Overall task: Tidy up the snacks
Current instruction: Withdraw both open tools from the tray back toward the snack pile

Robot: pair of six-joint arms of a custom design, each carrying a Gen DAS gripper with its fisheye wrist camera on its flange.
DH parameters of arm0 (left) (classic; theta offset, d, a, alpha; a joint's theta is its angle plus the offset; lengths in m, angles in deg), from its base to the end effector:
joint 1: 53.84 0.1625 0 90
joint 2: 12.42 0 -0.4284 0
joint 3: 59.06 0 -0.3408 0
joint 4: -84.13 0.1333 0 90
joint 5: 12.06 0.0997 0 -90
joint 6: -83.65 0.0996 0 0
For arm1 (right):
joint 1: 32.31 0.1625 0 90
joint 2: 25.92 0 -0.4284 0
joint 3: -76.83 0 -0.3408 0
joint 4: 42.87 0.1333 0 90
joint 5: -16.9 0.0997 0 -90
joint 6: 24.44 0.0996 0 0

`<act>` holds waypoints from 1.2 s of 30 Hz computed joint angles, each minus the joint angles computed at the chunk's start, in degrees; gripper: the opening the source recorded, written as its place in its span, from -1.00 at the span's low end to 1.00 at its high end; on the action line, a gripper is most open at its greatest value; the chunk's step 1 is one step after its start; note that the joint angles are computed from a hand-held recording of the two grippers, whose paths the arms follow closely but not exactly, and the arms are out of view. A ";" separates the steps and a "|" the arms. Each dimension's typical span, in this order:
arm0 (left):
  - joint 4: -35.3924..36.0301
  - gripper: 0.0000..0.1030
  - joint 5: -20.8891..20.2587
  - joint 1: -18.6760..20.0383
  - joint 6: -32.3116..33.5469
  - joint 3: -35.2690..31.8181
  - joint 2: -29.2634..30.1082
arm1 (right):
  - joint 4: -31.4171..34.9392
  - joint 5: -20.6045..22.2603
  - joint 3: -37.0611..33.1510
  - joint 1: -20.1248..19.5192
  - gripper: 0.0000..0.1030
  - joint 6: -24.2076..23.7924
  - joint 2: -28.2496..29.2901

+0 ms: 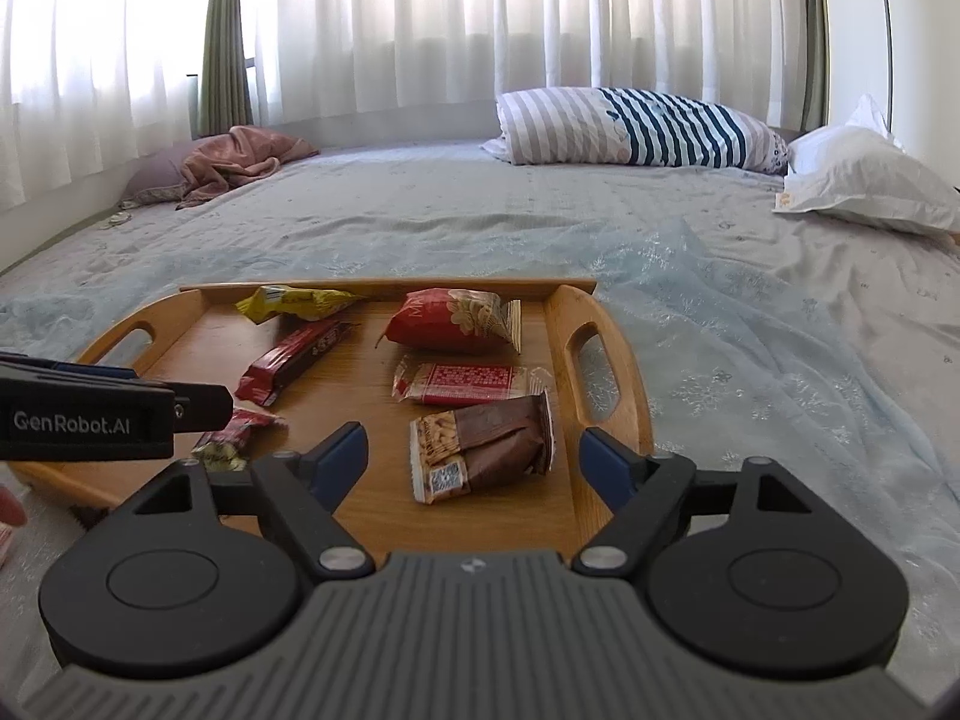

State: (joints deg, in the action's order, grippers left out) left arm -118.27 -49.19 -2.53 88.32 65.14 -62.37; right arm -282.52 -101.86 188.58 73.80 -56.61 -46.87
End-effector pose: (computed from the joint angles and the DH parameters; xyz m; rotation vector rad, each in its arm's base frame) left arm -0.1363 -0.5105 0.1767 0.4671 2.2118 -1.0607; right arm 0.2268 -0.4774 0.0151 0.6264 -2.1974 1.1821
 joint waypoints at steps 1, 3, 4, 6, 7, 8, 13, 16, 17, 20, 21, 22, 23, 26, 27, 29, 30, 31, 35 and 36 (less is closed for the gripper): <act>-0.37 0.32 0.11 -0.26 -0.03 0.67 -0.40 | -0.68 0.14 0.54 0.10 0.73 -0.22 -0.05; -1.31 0.39 0.13 -0.70 -0.11 2.14 -1.15 | -2.01 0.30 1.61 0.36 0.75 -0.56 -0.07; -1.70 0.45 0.08 -0.91 -0.25 2.90 -1.54 | -2.59 0.38 2.05 0.43 0.75 -0.68 -0.08; -2.01 0.50 0.21 -1.35 -0.99 4.45 -2.51 | -3.68 0.66 3.06 0.63 0.79 -0.78 -0.11; -1.82 0.54 0.48 -1.59 -1.61 5.20 -3.03 | -3.99 0.91 3.48 0.61 0.80 -0.83 -0.22; -1.65 0.57 0.76 -1.80 -2.15 5.83 -3.45 | -4.55 1.03 3.96 0.73 0.82 -0.90 -0.21; -3.12 0.69 2.01 -3.14 -3.94 10.20 -5.61 | -7.84 2.02 6.31 1.18 1.00 -1.43 0.04; -4.49 0.76 3.23 -4.18 -4.62 13.14 -7.05 | -9.85 2.32 7.74 1.49 1.00 -1.87 0.30; -5.07 0.80 3.55 -4.46 -4.62 13.99 -7.51 | -10.39 2.54 8.29 1.51 1.00 -1.91 0.34; -7.99 0.92 4.52 -5.42 -4.44 17.00 -8.83 | -11.71 3.07 9.69 1.44 1.00 -1.59 0.50; -10.18 0.94 4.60 -5.66 -3.64 18.10 -9.01 | -12.31 3.22 10.12 1.41 1.00 -1.44 0.67; -12.42 0.97 4.60 -5.82 -2.62 19.13 -9.11 | -12.89 3.37 10.44 1.31 1.00 -1.39 0.87; -14.68 0.99 4.77 -6.09 -1.69 20.21 -9.02 | -13.73 3.46 10.79 1.29 1.00 -1.56 1.21; -18.43 0.99 6.48 -7.06 -0.55 22.90 -9.06 | -17.49 3.65 11.52 1.22 1.00 -2.87 2.85; -19.16 0.99 7.13 -7.32 -0.50 23.62 -9.08 | -18.52 3.76 11.83 1.17 1.00 -3.13 3.29; -20.51 0.99 7.95 -7.66 -0.65 25.02 -9.07 | -19.46 4.11 12.42 0.97 1.00 -3.50 3.88; -20.76 0.99 8.09 -7.69 -0.97 25.68 -9.28 | -19.57 4.15 12.61 0.91 1.00 -3.53 4.10; -20.58 0.99 7.99 -7.57 -1.31 26.08 -9.58 | -19.90 4.22 12.82 0.83 1.00 -3.56 4.46; -20.53 0.99 8.13 -7.01 -3.00 27.57 -10.26 | -20.09 4.45 13.52 0.57 1.00 -3.01 5.31; -20.32 0.99 8.57 -6.97 -3.56 27.79 -10.18 | -19.82 5.19 13.81 0.27 1.00 -2.88 5.33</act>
